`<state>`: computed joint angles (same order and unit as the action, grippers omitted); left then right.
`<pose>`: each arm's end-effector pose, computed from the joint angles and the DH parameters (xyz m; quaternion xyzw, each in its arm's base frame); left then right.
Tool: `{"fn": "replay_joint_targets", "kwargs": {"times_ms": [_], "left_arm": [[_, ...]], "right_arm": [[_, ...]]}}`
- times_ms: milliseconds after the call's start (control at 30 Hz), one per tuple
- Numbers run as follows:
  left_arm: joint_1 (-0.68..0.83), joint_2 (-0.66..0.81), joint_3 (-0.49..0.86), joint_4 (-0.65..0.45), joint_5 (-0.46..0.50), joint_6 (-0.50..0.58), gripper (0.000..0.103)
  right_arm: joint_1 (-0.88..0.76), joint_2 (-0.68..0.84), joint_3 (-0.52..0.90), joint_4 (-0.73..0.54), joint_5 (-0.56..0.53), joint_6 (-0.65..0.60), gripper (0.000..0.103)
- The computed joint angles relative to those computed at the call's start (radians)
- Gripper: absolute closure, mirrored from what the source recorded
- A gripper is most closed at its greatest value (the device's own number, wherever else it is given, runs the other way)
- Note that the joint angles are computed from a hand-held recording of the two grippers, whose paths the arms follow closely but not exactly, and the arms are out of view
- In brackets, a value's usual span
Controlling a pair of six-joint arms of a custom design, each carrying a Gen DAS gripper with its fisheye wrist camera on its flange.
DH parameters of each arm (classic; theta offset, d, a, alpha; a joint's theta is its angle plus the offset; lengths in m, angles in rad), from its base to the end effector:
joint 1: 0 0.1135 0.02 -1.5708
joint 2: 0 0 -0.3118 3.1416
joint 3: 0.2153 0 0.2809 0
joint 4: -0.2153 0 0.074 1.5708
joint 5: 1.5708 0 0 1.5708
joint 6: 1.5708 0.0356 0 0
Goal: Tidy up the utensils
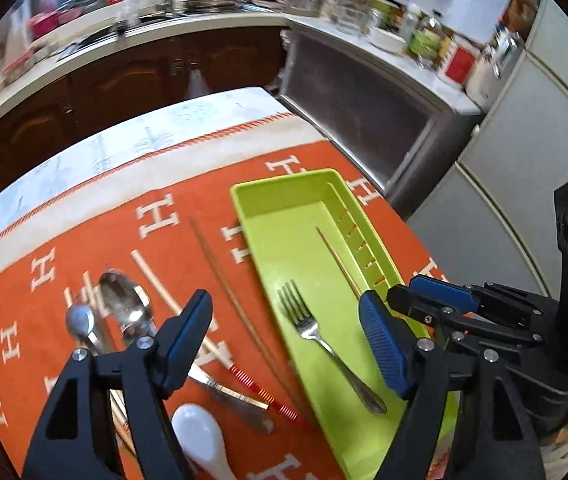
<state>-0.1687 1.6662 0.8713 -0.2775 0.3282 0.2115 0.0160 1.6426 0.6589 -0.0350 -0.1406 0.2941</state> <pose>0.3295 -0.0678 0.1754 0.2202 0.9313 -0.1531 0.2466 0.3015 0.0098 0.1363 0.1141 0.9532 0.1088 0.2582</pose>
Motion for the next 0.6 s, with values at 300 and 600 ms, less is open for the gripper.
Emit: {"fn": "replay_joint_targets", "kwargs": {"times_ms": [300,600], "left_arm": [[0.229,-0.133,-0.055,-0.158,0.004,0.135,0.029],[0.47,-0.208,-0.116,-0.2,0.035,0.246,0.026]], "right_arm": [[0.177,-0.139,-0.022,-0.102,-0.015,0.035,0.075],[0.457,-0.078,0.045,-0.151,-0.014,0.132,0.066]]}}
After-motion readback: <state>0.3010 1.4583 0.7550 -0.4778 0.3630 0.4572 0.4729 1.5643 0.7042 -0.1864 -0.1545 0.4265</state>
